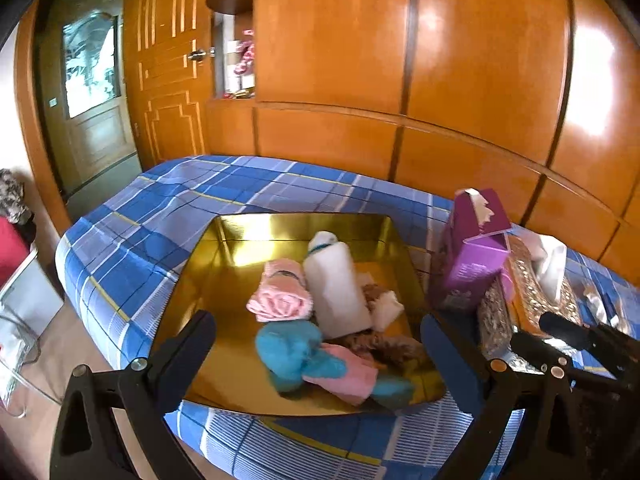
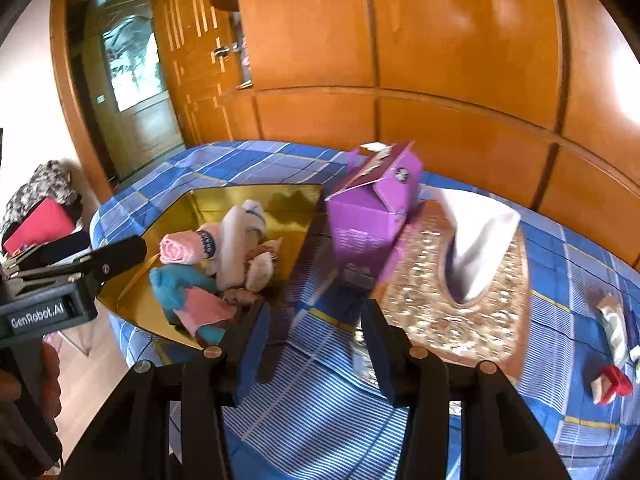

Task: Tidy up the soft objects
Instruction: 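Move both tools back toward the red sock on the bed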

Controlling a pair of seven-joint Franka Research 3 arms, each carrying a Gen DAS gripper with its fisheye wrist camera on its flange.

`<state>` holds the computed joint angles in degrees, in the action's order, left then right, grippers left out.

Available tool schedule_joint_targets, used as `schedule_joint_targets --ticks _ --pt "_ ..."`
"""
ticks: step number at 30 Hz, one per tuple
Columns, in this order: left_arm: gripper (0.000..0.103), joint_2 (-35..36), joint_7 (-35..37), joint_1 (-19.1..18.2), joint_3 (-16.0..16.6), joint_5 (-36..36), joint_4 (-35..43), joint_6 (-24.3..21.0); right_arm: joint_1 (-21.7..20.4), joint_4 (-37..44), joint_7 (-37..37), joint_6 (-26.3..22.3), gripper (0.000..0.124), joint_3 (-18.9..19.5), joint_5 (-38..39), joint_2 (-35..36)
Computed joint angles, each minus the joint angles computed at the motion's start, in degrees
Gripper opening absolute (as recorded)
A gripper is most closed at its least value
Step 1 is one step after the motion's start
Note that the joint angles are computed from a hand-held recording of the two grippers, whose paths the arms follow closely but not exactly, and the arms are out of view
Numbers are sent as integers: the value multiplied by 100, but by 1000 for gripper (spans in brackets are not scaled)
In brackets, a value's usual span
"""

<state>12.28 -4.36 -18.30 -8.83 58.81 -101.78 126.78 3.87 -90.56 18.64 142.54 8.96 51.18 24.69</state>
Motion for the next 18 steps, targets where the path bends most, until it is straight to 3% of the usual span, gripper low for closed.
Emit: schedule_joint_targets --ticks 11,18 --pt "103 277 393 -185 -10 7 365 58 -227 -183 -326 404 48 -25 577 -151" --pt "103 510 722 -362 35 21 723 47 -383 -27 -148 625 48 -127 662 -31"
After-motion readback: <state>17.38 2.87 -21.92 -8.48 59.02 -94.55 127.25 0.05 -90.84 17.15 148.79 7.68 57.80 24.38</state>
